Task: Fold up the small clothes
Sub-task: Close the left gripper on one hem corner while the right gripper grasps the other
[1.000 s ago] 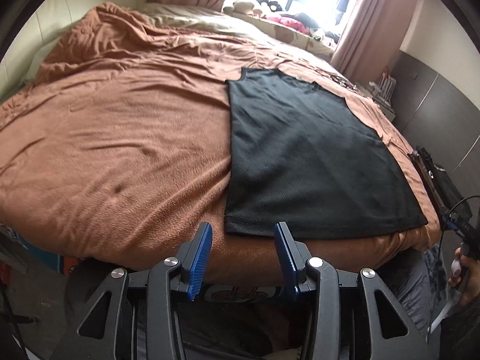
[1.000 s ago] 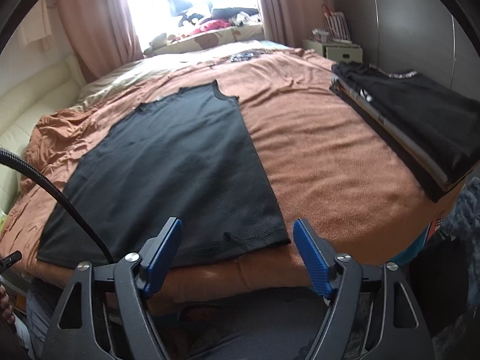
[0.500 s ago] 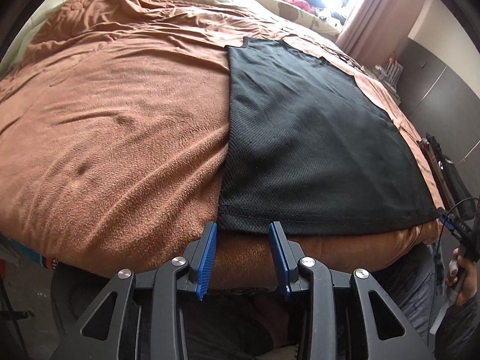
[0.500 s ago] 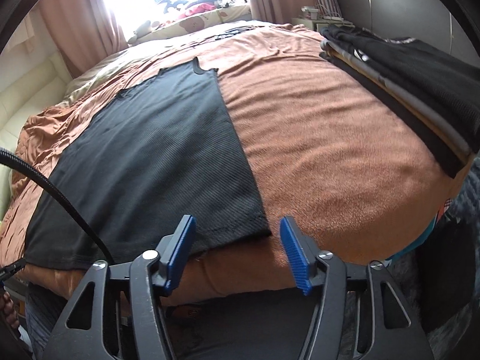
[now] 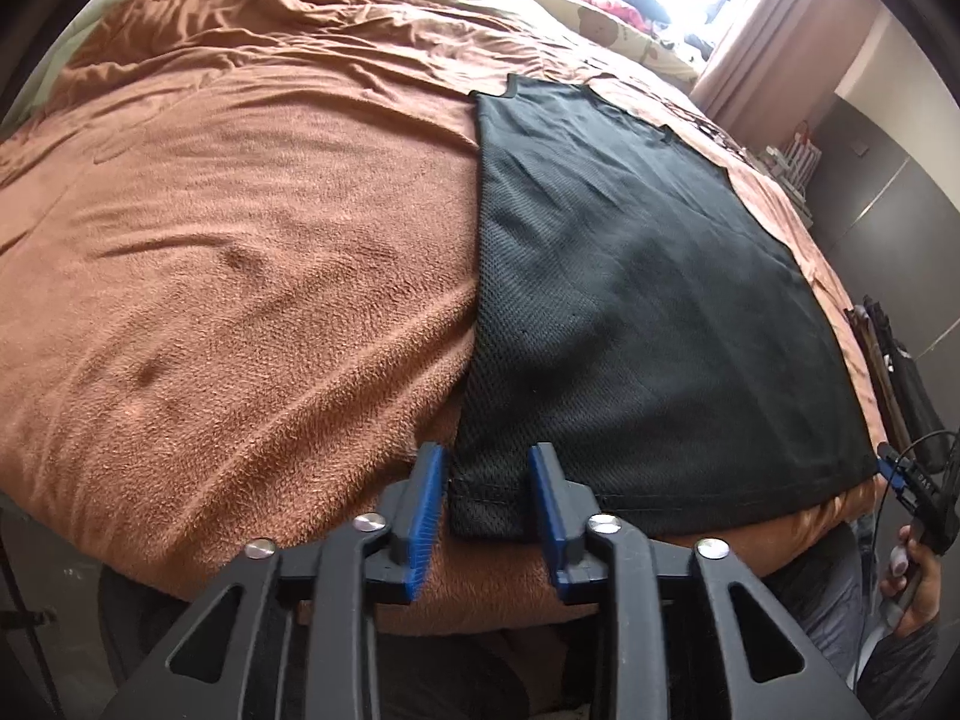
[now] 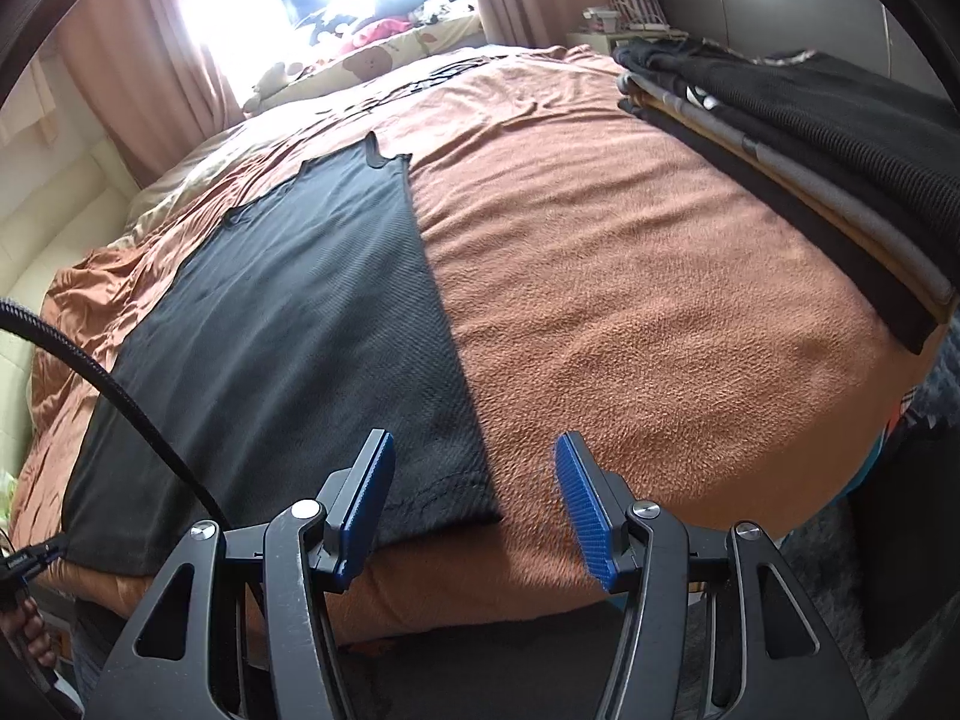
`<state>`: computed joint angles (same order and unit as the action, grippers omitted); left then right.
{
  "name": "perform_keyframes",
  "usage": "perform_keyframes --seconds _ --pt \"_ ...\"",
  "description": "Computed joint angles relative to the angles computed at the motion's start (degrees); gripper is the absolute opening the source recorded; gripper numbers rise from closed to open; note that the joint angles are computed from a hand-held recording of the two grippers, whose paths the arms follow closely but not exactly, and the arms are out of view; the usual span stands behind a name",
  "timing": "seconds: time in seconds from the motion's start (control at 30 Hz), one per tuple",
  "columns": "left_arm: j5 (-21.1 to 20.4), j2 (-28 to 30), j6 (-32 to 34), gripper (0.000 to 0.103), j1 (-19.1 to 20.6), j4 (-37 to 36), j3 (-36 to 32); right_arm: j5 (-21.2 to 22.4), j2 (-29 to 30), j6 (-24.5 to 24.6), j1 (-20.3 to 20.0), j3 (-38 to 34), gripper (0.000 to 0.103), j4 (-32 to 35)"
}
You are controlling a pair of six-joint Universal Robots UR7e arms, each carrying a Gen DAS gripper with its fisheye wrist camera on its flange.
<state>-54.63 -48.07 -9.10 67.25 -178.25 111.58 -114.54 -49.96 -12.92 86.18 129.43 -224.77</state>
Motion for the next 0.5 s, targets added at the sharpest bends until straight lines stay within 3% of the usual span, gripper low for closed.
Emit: perform_keyframes --seconds 0.17,0.23,0.37,0.4,0.5 --pt "-1.13 -0.69 -0.8 0.016 0.38 0.03 0.75 1.5 0.63 -0.43 -0.31 -0.58 0.054 0.71" --pt "-1.27 -0.74 -0.88 0.011 0.31 0.14 0.87 2.7 0.83 -0.94 -0.38 -0.84 0.037 1.8" --pt "-1.72 -0.84 -1.56 0.005 0.52 -0.8 1.01 1.48 1.79 -0.77 -0.11 -2.05 0.021 2.52" --pt "-1.53 -1.02 -1.89 0.005 0.41 -1.09 1.17 2.27 1.17 0.16 -0.49 -1.82 0.009 3.35" --pt "-1.0 -1.73 -0.9 0.005 -0.38 -3.33 2.18 3.91 0.11 1.18 -0.47 -0.82 0.003 3.04"
